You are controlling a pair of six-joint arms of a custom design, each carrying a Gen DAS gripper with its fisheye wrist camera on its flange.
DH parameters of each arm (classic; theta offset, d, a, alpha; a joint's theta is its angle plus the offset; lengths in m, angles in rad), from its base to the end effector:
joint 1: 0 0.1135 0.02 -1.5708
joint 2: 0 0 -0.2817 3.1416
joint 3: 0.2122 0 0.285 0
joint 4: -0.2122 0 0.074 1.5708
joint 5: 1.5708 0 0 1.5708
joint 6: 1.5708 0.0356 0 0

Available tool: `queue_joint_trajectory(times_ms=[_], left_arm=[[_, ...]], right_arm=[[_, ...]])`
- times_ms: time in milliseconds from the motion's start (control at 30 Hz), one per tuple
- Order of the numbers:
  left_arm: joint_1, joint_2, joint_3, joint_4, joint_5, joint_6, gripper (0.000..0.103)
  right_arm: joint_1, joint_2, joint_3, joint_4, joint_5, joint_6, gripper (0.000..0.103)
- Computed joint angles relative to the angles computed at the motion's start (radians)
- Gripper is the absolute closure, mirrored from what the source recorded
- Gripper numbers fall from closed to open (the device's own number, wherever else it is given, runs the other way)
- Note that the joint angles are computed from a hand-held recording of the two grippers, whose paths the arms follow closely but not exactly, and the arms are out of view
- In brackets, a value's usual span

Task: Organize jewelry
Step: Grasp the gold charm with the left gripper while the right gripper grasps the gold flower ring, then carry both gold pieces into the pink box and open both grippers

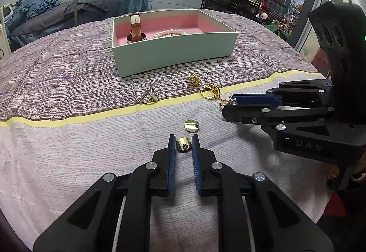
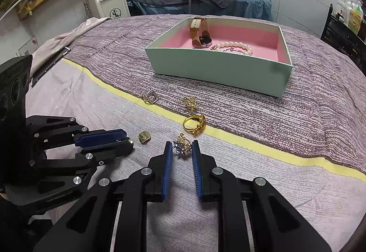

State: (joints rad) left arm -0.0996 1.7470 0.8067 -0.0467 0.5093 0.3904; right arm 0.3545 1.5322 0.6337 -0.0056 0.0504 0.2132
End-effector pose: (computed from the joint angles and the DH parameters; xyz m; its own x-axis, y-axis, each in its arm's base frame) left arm 0.3366 -0.0511 0.1135 -0.6330 0.3972 -0.6645 0.6435 0.7471 -0.1664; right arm 0.2795 0.1015 0.1283 -0.7875 -0.0661 -0.6128 -0.1543 0.9837 0.0921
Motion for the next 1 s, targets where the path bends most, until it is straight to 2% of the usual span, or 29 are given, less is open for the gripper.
queue_joint_trajectory(times_ms=[367,633,867,1000], left_arm=[[0.021,-0.050,0.002,-0.017,0.036,-0.004,0.088],[0.013,-0.037,0.075,-0.033,0.034,-0.019,0.088],[-0.005,0.042,0.231,-0.077,0.035,-0.052,0.088],[-0.021,0.120,0.365,-0.138,0.037,-0.076,0.088]], right_arm=[[0.001,-0.067,-0.030,-0.002,-0.001,-0.001,0.086],[-0.026,-0.102,0.016,-0.032,-0.019,-0.041,0.086],[-0.078,-0.066,0.103,-0.045,-0.039,-0.082,0.086],[-0.116,-0.007,0.175,-0.055,-0.047,-0.108,0.086]])
